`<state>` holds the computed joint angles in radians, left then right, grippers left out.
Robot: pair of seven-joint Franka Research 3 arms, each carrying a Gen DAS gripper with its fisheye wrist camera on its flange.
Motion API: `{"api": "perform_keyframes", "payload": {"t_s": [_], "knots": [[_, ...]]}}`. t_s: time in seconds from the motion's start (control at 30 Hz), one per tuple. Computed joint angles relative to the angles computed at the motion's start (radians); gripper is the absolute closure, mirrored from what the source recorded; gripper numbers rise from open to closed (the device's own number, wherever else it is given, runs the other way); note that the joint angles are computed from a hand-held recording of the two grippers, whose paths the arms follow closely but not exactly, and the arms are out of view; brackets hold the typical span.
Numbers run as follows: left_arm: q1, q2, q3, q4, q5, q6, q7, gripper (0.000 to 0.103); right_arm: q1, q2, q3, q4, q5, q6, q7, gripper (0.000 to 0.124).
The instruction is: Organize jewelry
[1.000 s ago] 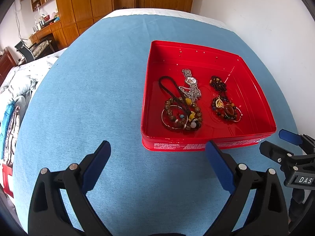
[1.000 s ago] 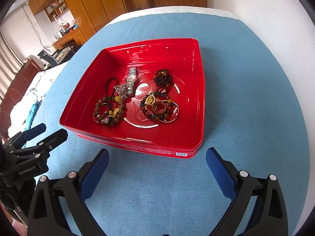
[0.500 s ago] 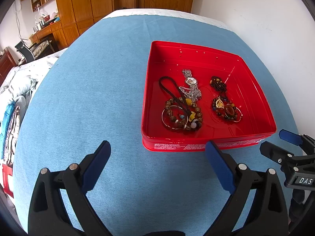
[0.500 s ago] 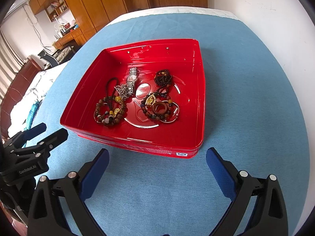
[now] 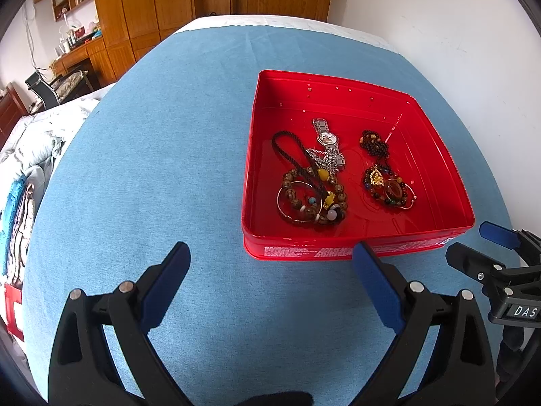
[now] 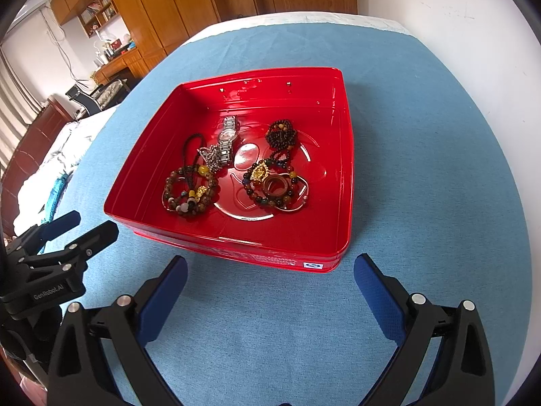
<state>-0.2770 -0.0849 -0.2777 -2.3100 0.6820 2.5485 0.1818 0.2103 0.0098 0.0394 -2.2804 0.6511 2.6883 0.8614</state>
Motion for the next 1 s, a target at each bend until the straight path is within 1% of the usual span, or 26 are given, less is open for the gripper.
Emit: {"api": "perform_keyframes", "payload": {"t_s": [0.43,0.67,1.0], "knots": [[-0.002,0.002,0.001,0.002,-0.003,-0.005,0.009,0.007,0.001,0.001,0.0,0.0,-0.004,0.0,0.002,0.025],[0.001,-0.002,0.003,-0.006,-0.011,0.008,0.013,0.007,0.0,0.002,0.0,0.001,-0.004,0.0,0.001,0.025],[0.002,-0.001,0.003,-0.004,-0.019,0.007,0.022,0.007,0.001,0.001,0.0,0.0,-0.005,0.001,0.002,0.025]]}}
